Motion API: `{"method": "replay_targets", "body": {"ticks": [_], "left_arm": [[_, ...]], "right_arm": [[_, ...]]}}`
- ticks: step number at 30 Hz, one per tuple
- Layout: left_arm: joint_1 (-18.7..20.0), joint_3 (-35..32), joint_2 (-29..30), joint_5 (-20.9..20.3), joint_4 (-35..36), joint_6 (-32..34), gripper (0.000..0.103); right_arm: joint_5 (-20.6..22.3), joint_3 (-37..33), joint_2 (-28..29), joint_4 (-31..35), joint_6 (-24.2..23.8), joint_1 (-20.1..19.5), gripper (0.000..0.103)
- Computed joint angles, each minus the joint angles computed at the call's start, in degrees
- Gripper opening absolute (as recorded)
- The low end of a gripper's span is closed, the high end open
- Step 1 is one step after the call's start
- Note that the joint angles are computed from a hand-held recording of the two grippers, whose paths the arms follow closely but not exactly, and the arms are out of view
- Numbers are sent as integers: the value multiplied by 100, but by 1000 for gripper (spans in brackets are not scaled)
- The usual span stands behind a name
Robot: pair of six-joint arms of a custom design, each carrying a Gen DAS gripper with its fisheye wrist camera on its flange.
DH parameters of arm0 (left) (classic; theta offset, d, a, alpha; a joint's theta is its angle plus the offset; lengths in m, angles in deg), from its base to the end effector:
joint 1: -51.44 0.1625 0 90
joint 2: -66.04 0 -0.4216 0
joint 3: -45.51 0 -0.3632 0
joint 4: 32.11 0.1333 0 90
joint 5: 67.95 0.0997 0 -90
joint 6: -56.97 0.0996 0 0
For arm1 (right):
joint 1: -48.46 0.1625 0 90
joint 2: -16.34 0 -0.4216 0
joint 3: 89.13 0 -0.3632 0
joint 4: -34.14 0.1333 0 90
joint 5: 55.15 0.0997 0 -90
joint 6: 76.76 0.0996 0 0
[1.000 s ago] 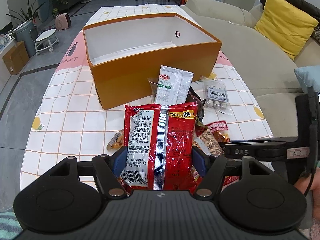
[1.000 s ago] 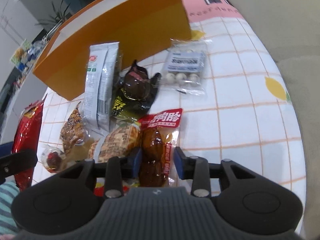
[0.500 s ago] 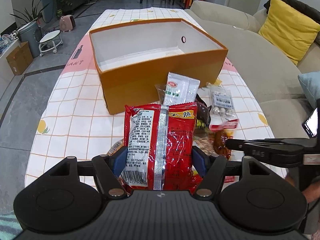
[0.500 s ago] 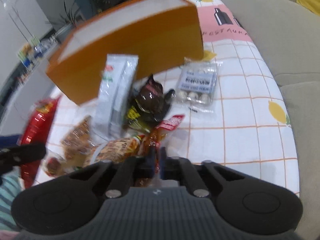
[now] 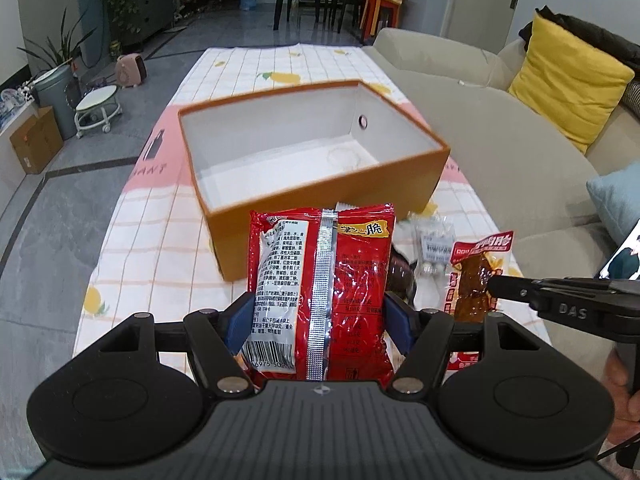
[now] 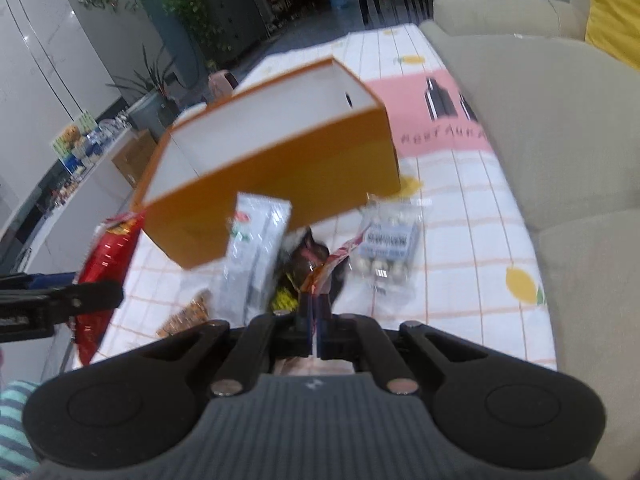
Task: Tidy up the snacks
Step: 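Carry the red chip bag and duck-neck packet over the orange box with both grippers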
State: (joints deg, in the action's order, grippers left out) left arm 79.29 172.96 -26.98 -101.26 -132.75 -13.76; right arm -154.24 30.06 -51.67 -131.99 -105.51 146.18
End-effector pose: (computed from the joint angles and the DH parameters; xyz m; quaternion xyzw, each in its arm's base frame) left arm -0.2052 -0.3533 0.2879 0.0332 0.8661 -0.3533 0.3520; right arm 0.1860 -0.4969 0.2233 0.2883 -0.9298 0.1976 0.1154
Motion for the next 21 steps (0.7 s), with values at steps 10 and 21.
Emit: {"method": "replay_targets", "body": {"ticks": [10, 21], "left_arm": [[450, -695, 258, 642, -321, 856, 77], [1420, -1763, 1136, 1115, -302, 2350, 77]], "right_arm": [[485, -905, 346, 62, -363, 486, 0], [224, -2399, 1840, -247, -772, 1033, 0]]}}
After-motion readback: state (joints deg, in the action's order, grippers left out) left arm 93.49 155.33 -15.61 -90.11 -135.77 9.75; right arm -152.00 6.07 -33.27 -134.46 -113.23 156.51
